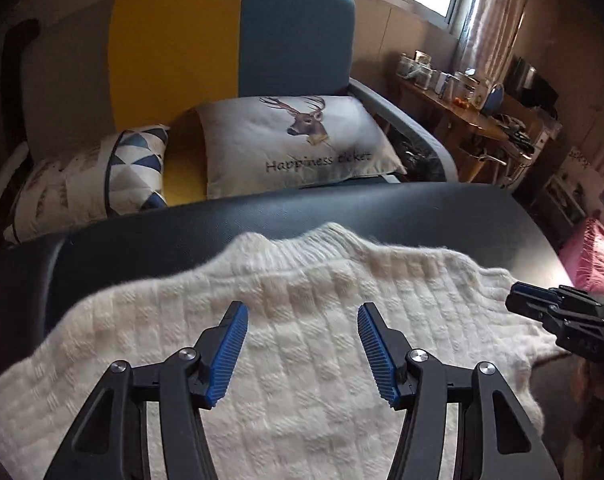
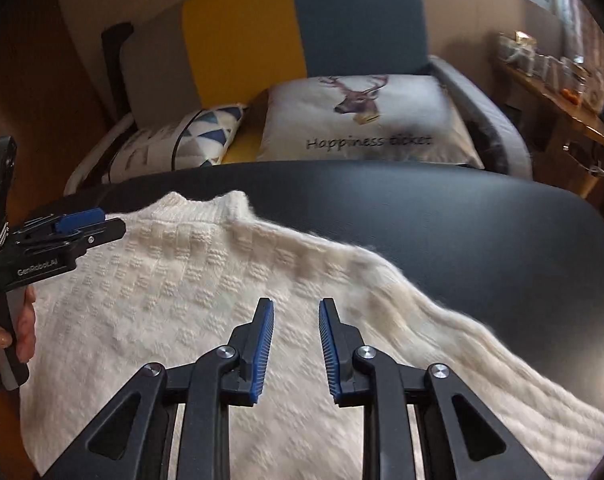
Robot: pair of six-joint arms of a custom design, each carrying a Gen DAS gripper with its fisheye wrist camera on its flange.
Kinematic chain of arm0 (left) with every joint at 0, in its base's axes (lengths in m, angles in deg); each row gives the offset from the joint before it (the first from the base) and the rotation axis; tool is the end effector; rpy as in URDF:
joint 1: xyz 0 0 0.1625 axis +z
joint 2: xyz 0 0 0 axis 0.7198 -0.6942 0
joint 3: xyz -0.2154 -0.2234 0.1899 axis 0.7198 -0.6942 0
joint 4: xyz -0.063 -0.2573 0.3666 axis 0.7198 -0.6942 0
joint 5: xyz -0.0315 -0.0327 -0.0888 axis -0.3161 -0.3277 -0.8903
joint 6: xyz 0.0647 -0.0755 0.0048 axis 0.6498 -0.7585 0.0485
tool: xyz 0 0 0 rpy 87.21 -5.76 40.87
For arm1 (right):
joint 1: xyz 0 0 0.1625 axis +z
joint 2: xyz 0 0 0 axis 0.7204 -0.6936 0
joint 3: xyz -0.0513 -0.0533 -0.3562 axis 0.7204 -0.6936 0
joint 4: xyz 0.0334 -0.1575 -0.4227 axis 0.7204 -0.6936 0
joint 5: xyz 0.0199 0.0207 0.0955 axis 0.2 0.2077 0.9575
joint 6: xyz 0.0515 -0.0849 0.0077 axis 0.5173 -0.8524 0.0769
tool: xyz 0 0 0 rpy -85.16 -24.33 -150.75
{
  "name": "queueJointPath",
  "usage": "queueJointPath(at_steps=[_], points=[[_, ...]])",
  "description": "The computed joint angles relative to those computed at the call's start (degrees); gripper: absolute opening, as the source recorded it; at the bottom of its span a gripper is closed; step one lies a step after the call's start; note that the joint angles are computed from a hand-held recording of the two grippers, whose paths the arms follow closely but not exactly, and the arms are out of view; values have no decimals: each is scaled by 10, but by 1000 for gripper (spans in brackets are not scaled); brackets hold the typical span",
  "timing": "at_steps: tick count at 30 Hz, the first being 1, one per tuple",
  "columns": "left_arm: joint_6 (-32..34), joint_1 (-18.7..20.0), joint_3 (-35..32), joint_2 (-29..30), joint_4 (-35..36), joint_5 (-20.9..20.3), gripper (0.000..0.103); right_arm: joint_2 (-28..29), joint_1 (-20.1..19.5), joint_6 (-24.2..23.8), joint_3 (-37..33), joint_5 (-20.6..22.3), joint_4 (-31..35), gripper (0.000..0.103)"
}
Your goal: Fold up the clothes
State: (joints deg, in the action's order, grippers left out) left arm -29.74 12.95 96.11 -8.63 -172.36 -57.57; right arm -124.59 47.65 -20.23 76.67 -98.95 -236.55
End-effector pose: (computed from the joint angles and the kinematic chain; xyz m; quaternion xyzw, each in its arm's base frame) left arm -0.2325 -0.7660 0.1493 0.2108 0.9046 -0.2530 0.2708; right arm 0.1413 -0.7502 0.1835 0.2063 -0.9202 0.2134 0.2552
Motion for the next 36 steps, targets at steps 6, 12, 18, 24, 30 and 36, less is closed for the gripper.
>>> queueJointPath(at_steps=[6,12,18,24,30,36], points=[[-1,31,-57,32,42,30,58,78,4,17,-88,-59,39,22],[-15,46,-118,85,82,91,61,128,13,-35,-119,-112,-45,22],[-62,38,-75,63,38,102,60,11,-10,61,1,18,-52,22],[-115,13,96,-63,-45,36,60,-253,-118,240,257,210,-134,24],[-138,-25,270,-177,-53,-38,60,-465,-242,391,420,234,-190,27],[-157,-69,379,-254,-33,-51,60,-481,-221,300,433,246,-130,27]])
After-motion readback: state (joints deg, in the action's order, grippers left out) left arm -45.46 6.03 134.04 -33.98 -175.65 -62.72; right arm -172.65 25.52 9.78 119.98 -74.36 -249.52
